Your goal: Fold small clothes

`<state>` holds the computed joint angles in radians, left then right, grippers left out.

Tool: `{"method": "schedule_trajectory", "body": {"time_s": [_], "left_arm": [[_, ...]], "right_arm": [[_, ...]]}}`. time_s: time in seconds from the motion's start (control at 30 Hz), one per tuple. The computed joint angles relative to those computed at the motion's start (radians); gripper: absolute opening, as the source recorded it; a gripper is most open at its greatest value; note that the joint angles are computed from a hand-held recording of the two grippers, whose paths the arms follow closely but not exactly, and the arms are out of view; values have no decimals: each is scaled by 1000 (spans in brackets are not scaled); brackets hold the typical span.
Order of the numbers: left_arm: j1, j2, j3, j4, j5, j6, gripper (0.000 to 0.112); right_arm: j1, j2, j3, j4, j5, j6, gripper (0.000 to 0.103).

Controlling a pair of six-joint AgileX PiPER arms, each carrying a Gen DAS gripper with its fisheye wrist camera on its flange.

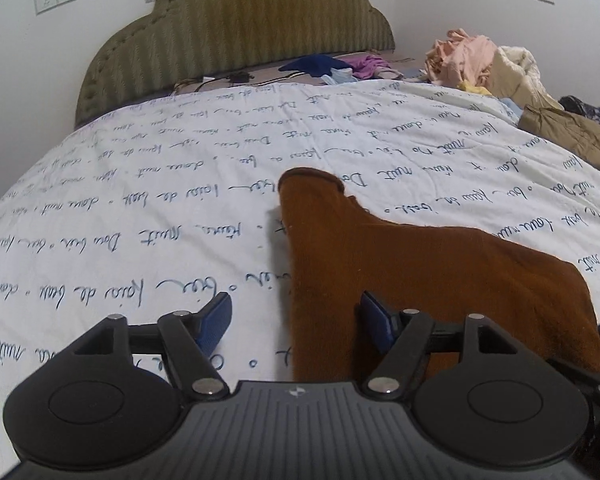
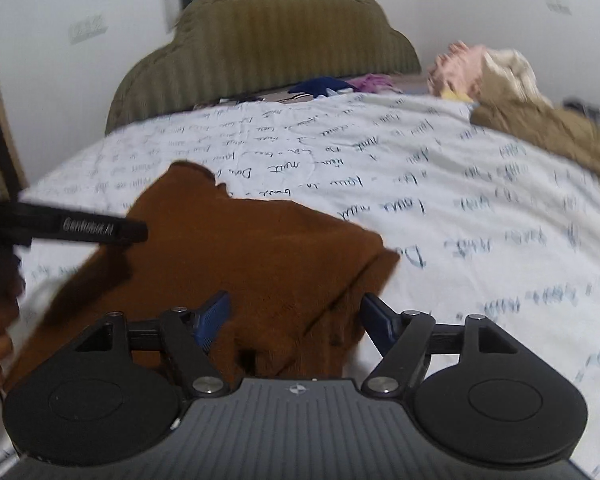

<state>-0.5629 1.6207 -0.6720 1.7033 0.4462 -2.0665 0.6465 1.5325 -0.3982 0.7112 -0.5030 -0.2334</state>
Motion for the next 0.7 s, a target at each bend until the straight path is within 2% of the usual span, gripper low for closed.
{"method": "schedule_trajectory", "body": {"time_s": [0.13, 0.23, 0.3, 0.33, 0.4, 0.43, 0.5, 0.63, 0.7], "left_arm": [[2, -22, 16, -30, 7, 8, 73], [-6, -77, 48, -111, 29, 86, 74], [-31, -142, 93, -184, 103, 161, 74], [-50, -177, 120, -204, 163, 195, 74], [-89, -262, 186, -230, 305, 253, 74], [-90, -319, 221, -238, 350, 287, 79], [-56, -454, 286, -254, 407, 384, 84], [36, -662, 341, -287, 483, 658, 84], [9, -740, 345, -351, 512, 766, 84]], "right_arm": [[41, 12, 25, 15, -39, 17, 78], [54, -3, 41, 24, -39, 30, 78], [74, -43, 62, 65, -36, 1, 78], [94, -70, 75, 98, -38, -31, 79], [144, -137, 107, 188, -40, -131, 87], [170, -172, 124, 233, -43, -182, 89], [219, -258, 158, 341, -24, -308, 91], [329, -423, 199, 622, 2, -581, 101], [387, -479, 207, 723, -4, -643, 103]]}}
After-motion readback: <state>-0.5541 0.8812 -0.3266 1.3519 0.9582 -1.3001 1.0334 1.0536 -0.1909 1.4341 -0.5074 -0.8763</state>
